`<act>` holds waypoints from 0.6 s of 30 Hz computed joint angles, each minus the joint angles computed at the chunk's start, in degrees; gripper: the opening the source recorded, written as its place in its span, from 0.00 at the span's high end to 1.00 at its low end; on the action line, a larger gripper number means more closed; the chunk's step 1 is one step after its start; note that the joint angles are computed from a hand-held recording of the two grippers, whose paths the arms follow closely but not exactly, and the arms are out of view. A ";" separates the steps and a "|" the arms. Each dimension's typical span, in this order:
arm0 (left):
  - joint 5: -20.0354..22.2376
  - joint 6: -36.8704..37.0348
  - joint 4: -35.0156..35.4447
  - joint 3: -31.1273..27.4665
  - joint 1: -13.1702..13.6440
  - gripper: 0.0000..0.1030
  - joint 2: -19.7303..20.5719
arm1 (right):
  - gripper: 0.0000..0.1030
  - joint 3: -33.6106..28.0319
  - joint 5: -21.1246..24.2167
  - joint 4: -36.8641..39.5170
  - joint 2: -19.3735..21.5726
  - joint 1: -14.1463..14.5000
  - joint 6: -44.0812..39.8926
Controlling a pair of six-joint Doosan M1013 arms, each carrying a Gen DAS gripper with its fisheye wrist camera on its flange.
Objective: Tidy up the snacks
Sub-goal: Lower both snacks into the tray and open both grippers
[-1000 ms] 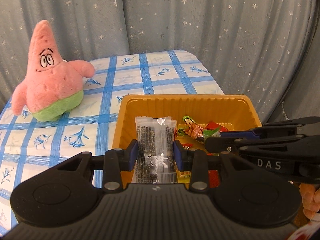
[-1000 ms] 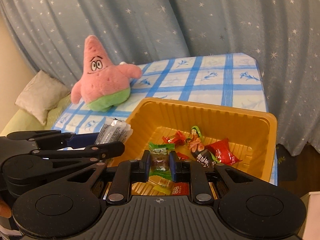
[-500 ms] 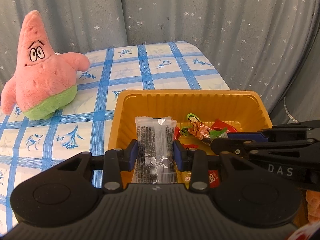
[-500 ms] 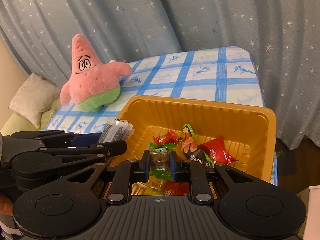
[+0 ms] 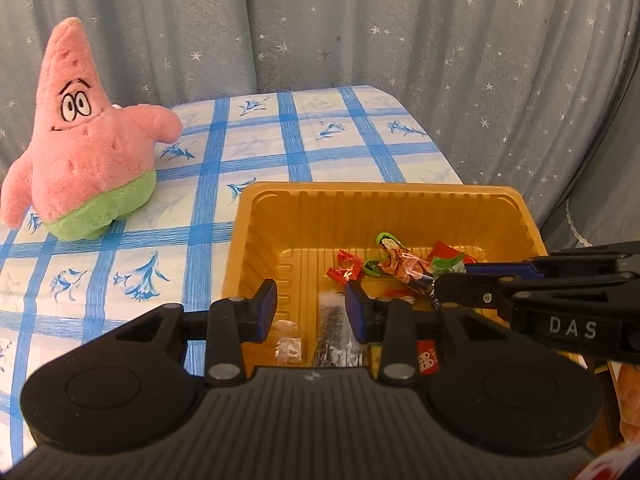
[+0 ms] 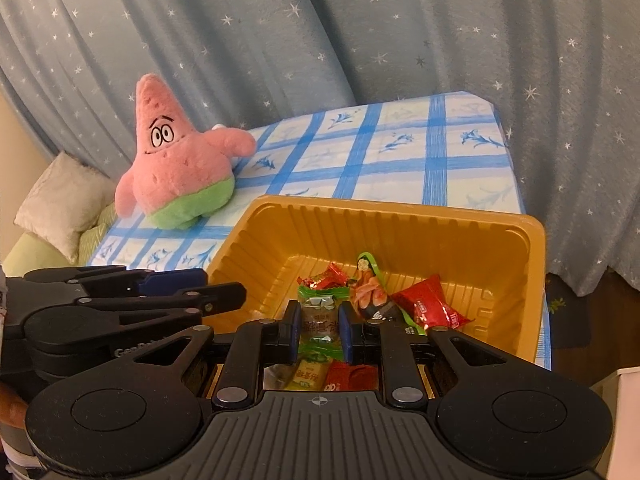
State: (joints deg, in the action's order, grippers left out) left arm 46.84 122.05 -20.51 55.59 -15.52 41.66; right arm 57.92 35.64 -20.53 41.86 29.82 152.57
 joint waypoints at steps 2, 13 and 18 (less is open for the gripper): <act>-0.11 0.32 -0.63 0.45 0.30 0.67 -0.36 | 0.80 -0.05 0.03 0.09 0.03 0.00 -0.04; -0.24 -0.39 -1.99 2.14 1.41 0.67 -1.59 | 0.80 -1.96 1.26 1.23 1.23 0.12 -0.79; -0.64 -0.70 -2.45 2.52 1.73 0.67 -1.96 | 0.80 -3.67 2.19 -0.61 2.23 0.09 0.04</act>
State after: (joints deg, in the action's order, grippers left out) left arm 46.20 121.35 -22.96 58.11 -13.79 39.70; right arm 54.26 37.83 -21.14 44.09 29.90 152.61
